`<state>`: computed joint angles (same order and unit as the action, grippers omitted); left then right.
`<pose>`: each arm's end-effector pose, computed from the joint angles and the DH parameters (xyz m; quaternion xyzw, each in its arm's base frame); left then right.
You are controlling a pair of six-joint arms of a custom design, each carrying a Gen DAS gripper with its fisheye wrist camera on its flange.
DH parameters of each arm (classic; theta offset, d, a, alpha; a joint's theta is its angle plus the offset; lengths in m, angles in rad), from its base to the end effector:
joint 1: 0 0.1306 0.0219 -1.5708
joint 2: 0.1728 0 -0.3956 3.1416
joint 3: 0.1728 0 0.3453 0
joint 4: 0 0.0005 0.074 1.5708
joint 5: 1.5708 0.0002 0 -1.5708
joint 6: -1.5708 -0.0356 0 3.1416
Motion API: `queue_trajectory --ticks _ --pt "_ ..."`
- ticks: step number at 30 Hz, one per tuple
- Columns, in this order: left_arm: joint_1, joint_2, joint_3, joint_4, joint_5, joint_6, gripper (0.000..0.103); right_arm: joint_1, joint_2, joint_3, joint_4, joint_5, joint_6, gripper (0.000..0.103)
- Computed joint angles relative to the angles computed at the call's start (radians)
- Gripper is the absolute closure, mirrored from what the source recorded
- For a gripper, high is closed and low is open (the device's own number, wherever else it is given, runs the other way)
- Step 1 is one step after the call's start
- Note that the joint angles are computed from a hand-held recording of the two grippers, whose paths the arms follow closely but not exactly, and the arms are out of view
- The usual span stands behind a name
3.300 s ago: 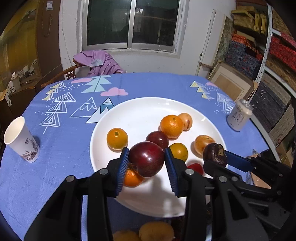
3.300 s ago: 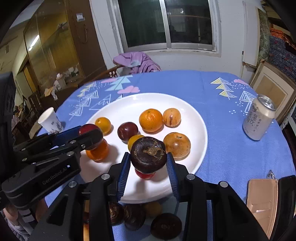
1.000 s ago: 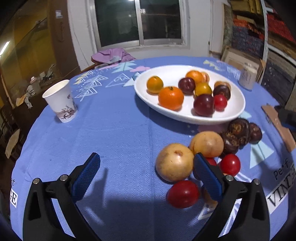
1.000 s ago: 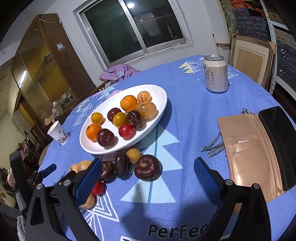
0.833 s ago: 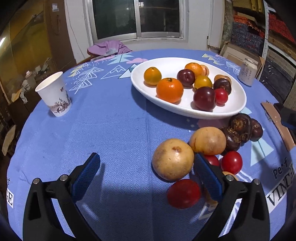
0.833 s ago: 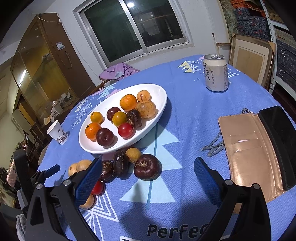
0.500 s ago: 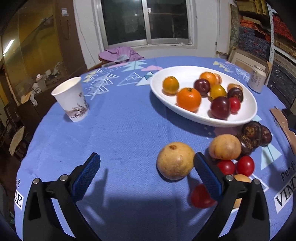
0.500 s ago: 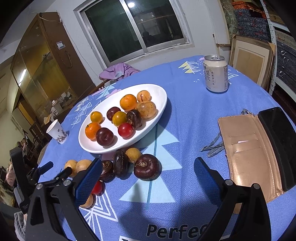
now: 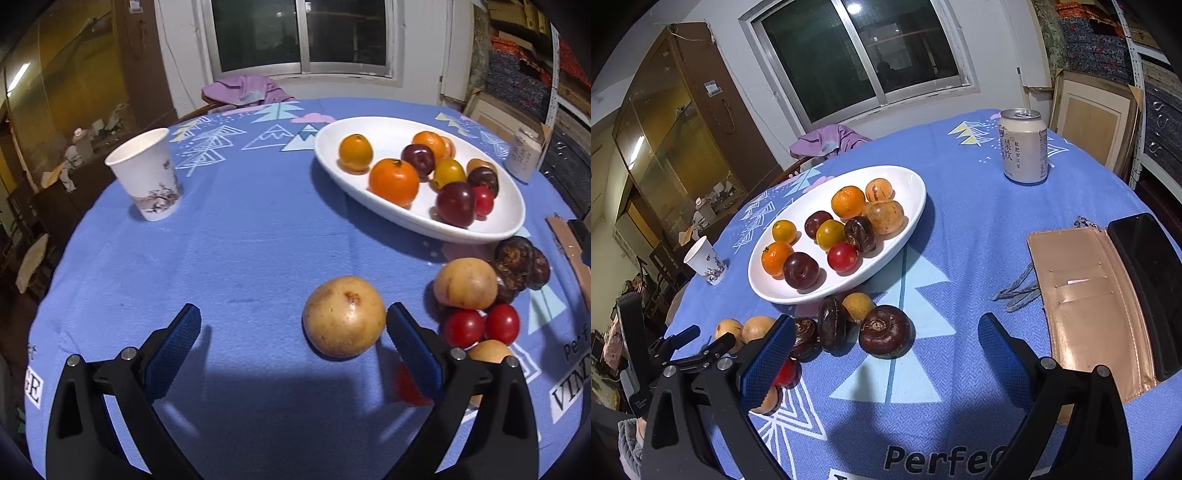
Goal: Organize fruits
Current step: 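Return the left tool to the pile and grasp a tan pear, then grasp a dark brown fruit with the right tool, then carry the tan pear and dark brown fruit onto the plate and open both tools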
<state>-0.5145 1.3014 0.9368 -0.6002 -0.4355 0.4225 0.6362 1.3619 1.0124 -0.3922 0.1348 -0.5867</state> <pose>0.3264 -0.1678 0.3138 -0.0215 0.9339 0.0524 0.3530 0.3349 0.2408 0.3337 0.0045 0.9136 0.1802 0.3644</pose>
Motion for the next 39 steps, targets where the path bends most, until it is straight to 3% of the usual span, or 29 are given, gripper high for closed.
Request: queue_trajectory --ticks 3,5,8,11,13,17,19,23,30,39 --pt "-0.001 0.01 -0.002 -0.003 0.066 0.002 0.006 0.006 0.009 0.009 -0.013 0.007 0.017 0.003" --pt "-0.007 0.008 -0.008 0.023 0.088 -0.018 0.024 0.016 0.016 0.017 -0.023 0.019 0.042 0.003" --pt "0.013 0.005 -0.018 0.044 0.159 -0.007 0.041 0.034 0.025 0.029 -0.038 0.051 0.079 0.003" --pt "0.031 0.0 -0.026 0.06 0.198 0.007 0.05 0.04 0.031 0.033 -0.043 0.057 0.094 0.003" --pt "0.022 0.001 -0.029 0.071 0.182 -0.002 0.056 0.042 0.037 0.036 -0.049 0.064 0.1 0.003" --pt "0.008 0.009 -0.019 0.068 0.148 -0.007 0.057 0.055 0.055 0.048 -0.067 0.083 0.129 0.007" --pt "0.019 0.009 -0.019 0.063 0.149 0.013 0.057 0.072 0.076 0.065 -0.095 0.112 0.162 0.018" --pt "0.009 0.016 -0.011 0.05 0.124 0.014 0.057 0.085 0.129 0.102 -0.159 0.121 0.194 0.056" --pt "0.009 0.03 0.002 0.031 0.12 0.013 0.056 0.079 0.139 0.101 -0.151 0.138 0.194 0.058" --pt "0.016 0.031 -0.001 0.039 0.134 0.014 0.057 0.046 0.161 0.118 -0.139 0.073 0.188 0.059"
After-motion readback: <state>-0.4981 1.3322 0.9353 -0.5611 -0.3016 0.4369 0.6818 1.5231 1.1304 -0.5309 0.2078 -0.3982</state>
